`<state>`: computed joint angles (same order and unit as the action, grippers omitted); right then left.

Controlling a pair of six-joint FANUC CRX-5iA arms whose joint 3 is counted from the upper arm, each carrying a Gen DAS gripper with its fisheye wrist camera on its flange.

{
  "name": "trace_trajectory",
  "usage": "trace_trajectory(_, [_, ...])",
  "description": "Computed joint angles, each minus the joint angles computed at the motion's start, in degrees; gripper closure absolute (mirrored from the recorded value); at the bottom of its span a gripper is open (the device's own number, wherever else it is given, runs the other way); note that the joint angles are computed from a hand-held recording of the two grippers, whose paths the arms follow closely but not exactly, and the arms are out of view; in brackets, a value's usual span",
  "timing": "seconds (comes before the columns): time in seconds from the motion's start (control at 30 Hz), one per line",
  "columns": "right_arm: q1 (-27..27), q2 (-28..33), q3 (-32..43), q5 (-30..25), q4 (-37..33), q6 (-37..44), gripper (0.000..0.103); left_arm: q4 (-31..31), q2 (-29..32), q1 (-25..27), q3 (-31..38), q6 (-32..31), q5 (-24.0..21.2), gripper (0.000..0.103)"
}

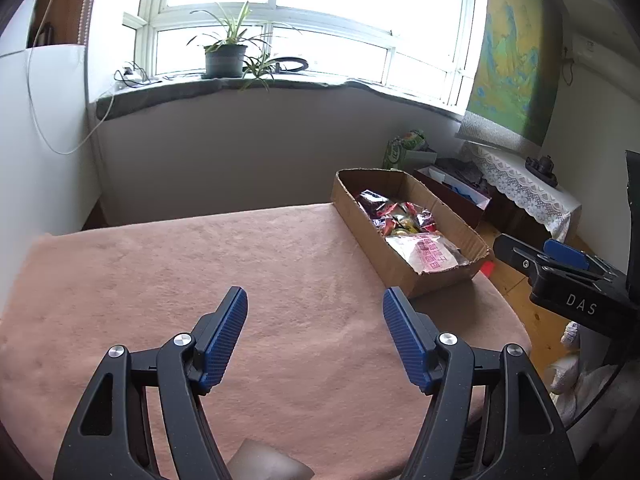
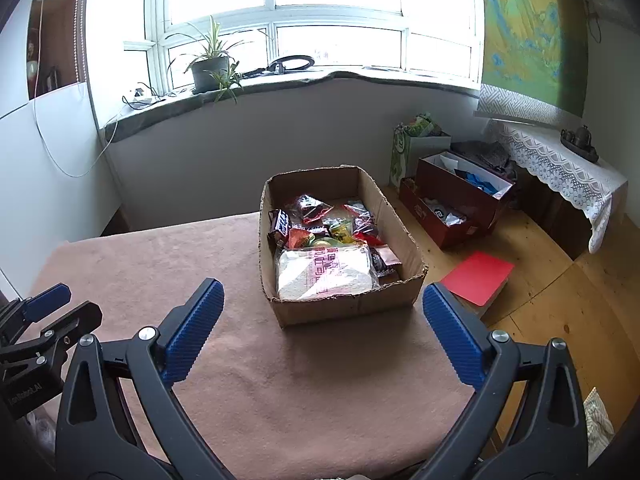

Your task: Organize snacks

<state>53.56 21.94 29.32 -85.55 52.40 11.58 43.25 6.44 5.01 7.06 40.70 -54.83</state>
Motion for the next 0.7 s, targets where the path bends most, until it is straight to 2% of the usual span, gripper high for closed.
trace_trajectory(0.7, [0.2, 1.5, 2.1, -1.9, 0.9, 1.8, 0.001, 0.5, 0.3, 0.3, 0.3, 0.1, -0.4, 0.033])
